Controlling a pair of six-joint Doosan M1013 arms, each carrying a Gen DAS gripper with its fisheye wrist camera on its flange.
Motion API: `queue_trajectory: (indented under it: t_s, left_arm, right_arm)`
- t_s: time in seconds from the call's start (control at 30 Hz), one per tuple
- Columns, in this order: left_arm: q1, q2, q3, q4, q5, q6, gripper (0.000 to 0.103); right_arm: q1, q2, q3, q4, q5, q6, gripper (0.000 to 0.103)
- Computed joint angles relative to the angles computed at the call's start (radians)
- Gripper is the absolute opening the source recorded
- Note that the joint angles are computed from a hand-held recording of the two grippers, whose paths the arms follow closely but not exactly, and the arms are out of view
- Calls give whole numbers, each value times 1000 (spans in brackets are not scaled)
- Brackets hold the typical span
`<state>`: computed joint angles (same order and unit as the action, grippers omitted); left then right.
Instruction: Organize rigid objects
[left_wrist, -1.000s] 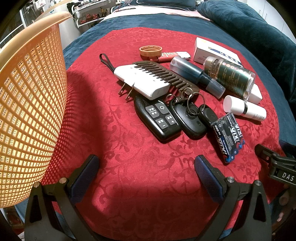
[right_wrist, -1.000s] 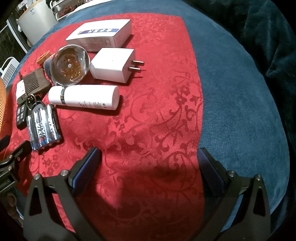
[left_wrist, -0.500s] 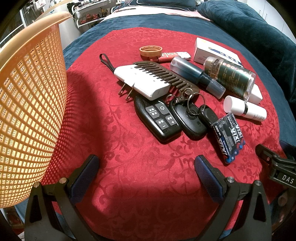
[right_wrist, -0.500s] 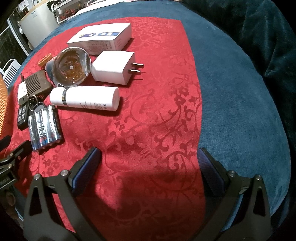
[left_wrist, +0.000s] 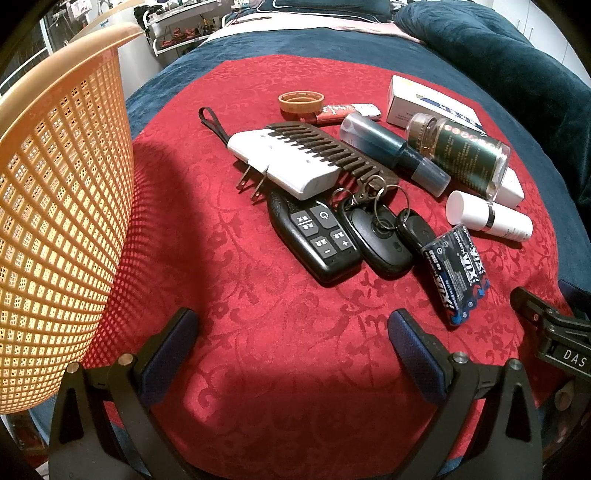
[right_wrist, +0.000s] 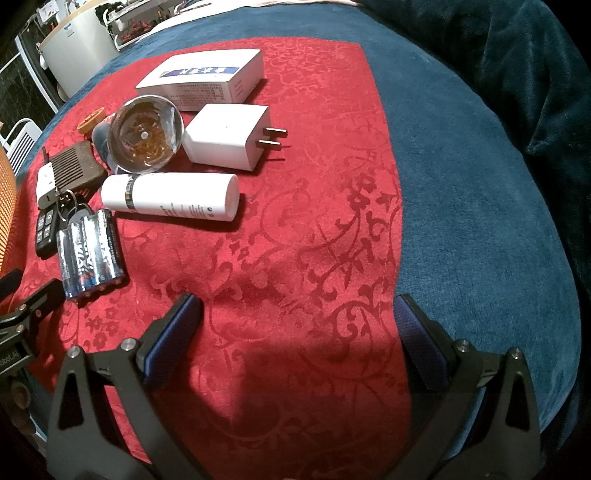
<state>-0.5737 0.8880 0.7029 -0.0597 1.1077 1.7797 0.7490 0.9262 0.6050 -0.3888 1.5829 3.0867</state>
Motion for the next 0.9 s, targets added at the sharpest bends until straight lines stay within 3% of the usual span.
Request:
queue_trajectory:
  t_s: [0.6,0.9]
  left_arm:
    - [7,-7,14,-11,-14,11,103]
    - [4,-15,31,3,-30,-6,103]
  right_arm:
    - [16,5,0,-40,1,12,103]
    - [5,5,-4,7,-3,-16,103]
